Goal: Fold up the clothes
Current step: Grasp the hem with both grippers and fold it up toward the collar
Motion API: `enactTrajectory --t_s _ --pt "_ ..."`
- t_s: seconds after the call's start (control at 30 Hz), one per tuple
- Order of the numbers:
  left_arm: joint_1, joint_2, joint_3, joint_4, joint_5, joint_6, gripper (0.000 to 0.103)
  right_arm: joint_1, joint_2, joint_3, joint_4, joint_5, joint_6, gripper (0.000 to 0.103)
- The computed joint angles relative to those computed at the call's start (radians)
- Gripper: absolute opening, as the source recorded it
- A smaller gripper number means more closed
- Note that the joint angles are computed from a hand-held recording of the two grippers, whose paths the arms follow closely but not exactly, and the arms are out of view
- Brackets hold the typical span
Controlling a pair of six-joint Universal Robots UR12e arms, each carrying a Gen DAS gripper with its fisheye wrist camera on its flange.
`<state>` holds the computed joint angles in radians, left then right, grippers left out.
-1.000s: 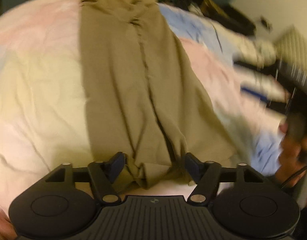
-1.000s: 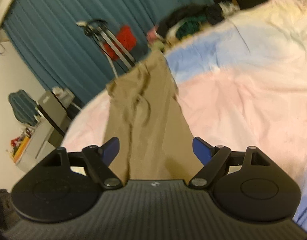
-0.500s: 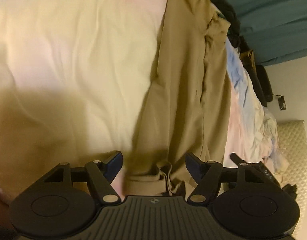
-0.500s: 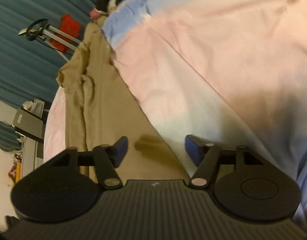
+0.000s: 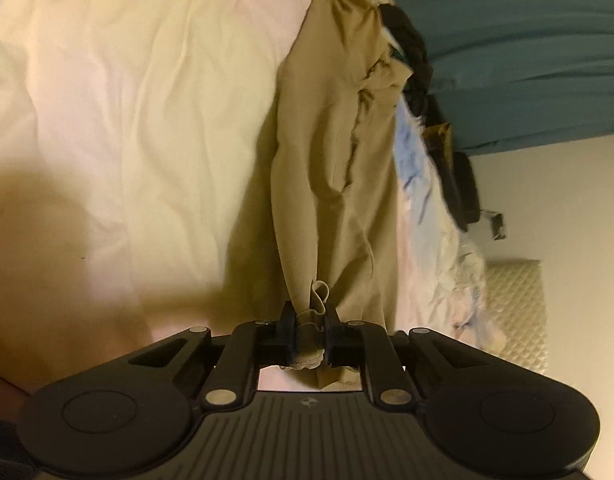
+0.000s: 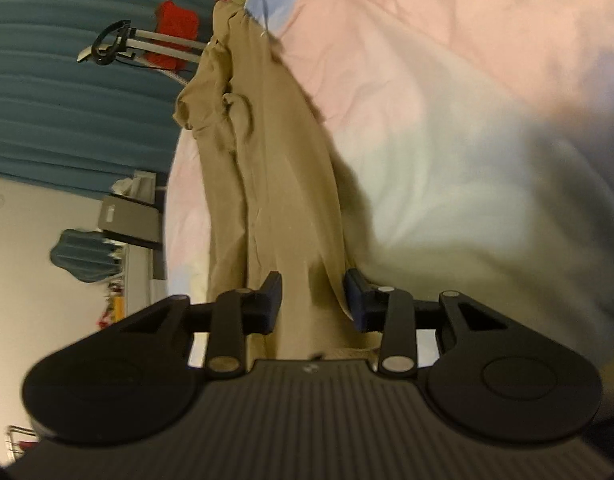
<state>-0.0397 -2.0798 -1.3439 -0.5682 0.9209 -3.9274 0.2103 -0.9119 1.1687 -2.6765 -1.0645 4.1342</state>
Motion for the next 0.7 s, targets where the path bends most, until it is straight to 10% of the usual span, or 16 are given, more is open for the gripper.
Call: enactTrajectory --t_s 0.17,0.33,0.4,0.47,0.53,0.57,0.7 --pt "-0.012 -0.02 0.076 -0.234 0.068 0.045 0.047 0.017 -0.004 -0.042 0.19 -0.127 -0.038 0.04" --pt "-0.023 -0.029 0.099 -0.278 0.076 0.103 0.057 0.031 0.008 -0.073 0.262 -0.186 -0.115 0.044" --pt "-0.032 -0.028 0.103 -0.289 0.087 0.135 0.056 0.032 0.014 -0.082 0.259 -0.153 -0.135 0.058" --pt "-0.031 -0.021 0.099 -0.299 0.081 0.133 0.028 0.027 0.022 -0.09 0.247 -0.088 -0.149 0.059" --pt "-0.028 -0.016 0.096 -0.303 0.068 0.133 0.02 0.019 0.026 -0.089 0.217 -0.005 -0.177 0.046" --pt "-0.028 -0.012 0.096 -0.304 0.07 0.14 0.018 0.015 0.029 -0.09 0.203 0.034 -0.19 0.018" --pt "-0.017 0.022 0.068 -0.194 0.035 0.114 0.016 0.018 0.013 -0.096 0.181 0.021 -0.23 0.011"
